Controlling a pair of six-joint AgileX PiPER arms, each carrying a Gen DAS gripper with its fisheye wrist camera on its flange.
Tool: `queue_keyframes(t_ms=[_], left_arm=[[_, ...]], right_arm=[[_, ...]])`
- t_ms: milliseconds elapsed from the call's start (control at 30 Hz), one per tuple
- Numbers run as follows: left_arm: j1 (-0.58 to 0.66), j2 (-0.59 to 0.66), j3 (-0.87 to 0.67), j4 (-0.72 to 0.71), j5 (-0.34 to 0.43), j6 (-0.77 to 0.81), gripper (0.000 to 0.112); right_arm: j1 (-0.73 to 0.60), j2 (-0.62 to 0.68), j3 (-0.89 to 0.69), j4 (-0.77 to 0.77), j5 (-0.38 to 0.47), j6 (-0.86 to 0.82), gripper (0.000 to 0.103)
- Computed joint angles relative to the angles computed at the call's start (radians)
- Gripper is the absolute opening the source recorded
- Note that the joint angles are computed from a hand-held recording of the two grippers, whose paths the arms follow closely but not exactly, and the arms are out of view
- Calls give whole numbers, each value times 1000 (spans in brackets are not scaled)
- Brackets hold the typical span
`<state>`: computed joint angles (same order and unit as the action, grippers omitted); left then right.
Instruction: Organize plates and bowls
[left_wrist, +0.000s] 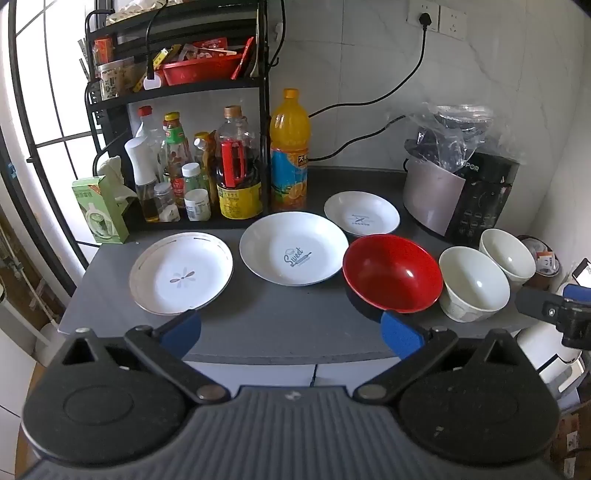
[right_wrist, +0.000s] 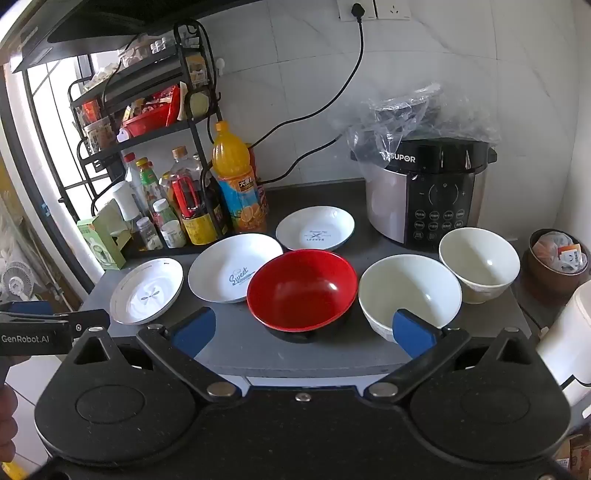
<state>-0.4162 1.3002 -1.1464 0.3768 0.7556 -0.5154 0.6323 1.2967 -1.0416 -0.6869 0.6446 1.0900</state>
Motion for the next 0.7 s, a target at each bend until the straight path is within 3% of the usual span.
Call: queue_keyframes(t_ms=[333, 700], left_arm=[[-36, -13, 8, 29, 9, -48, 103], [-3, -29, 17, -5, -6, -21, 103]], right_arm=[[57, -12, -31, -22, 75, 26, 103], [84, -16, 5, -82, 65, 80, 103]])
